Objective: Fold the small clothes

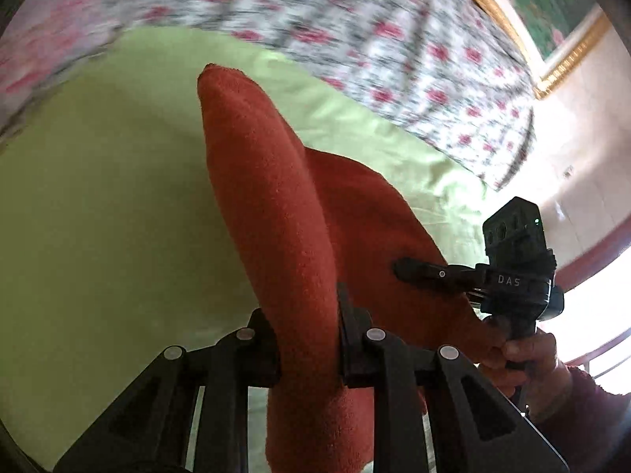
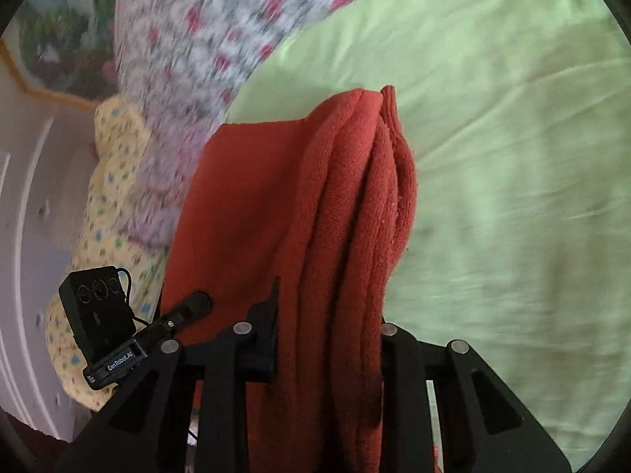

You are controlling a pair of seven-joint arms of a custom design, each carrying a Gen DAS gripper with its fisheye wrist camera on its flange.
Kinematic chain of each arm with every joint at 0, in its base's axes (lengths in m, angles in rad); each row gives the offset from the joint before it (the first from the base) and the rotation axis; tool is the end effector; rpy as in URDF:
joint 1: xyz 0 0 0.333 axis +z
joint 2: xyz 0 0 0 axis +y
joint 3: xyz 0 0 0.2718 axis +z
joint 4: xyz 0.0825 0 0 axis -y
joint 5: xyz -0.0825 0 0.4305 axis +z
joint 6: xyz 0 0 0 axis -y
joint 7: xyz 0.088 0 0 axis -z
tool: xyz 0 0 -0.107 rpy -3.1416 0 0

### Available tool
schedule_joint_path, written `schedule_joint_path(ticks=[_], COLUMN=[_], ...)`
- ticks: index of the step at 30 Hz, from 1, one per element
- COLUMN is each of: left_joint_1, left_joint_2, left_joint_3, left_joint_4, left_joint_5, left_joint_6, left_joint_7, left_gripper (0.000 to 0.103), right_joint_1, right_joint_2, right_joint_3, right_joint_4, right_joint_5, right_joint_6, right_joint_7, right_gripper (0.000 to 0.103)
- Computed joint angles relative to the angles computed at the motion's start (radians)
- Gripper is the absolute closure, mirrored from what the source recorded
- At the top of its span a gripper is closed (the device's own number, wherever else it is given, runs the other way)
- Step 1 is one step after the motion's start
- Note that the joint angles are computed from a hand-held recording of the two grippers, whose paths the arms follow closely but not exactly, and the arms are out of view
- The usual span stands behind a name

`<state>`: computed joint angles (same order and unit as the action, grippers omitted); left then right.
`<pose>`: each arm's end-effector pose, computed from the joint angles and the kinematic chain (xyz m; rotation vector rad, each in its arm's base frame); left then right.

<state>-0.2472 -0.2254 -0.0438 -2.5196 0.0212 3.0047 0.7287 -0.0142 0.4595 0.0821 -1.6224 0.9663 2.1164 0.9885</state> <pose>0.5107 -0.1543 0.3694 -2.4249 1.3919 -1.0057 0.7081 0.0805 0.3171 -1.7469 1.5483 0.5107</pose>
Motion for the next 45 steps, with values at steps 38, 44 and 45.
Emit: schedule_joint_path(ticks=[38,44,45], left_joint_1=[0.098,0.084,0.086], left_joint_2=[-0.065,-0.058,-0.065], left_joint_3=[-0.067,-0.058,-0.06], left_joint_4=[-0.087,-0.099,-0.103], left_joint_5=[0.177,0.137,0.14], left_joint_6=[-0.239,-0.229,-0.231], left_joint_7=[-0.237,-0.239,-0.241], left_gripper=[0.04,0.038,0.038], right_joint_1=[0.126,0.124,0.117], right_joint_2=[0.176,0.222,0.199], right_joint_3=[-0.004,-0.002,0.002], right_joint_4=[0.263,0.278,0.255], right_joint_5=[-0.32,-0.368,-0.357], right_joint_6=[0.167,0.161,0.162], right_joint_7=[0.228,0.255,0.255], right_gripper=[0.093,0.087,0.085])
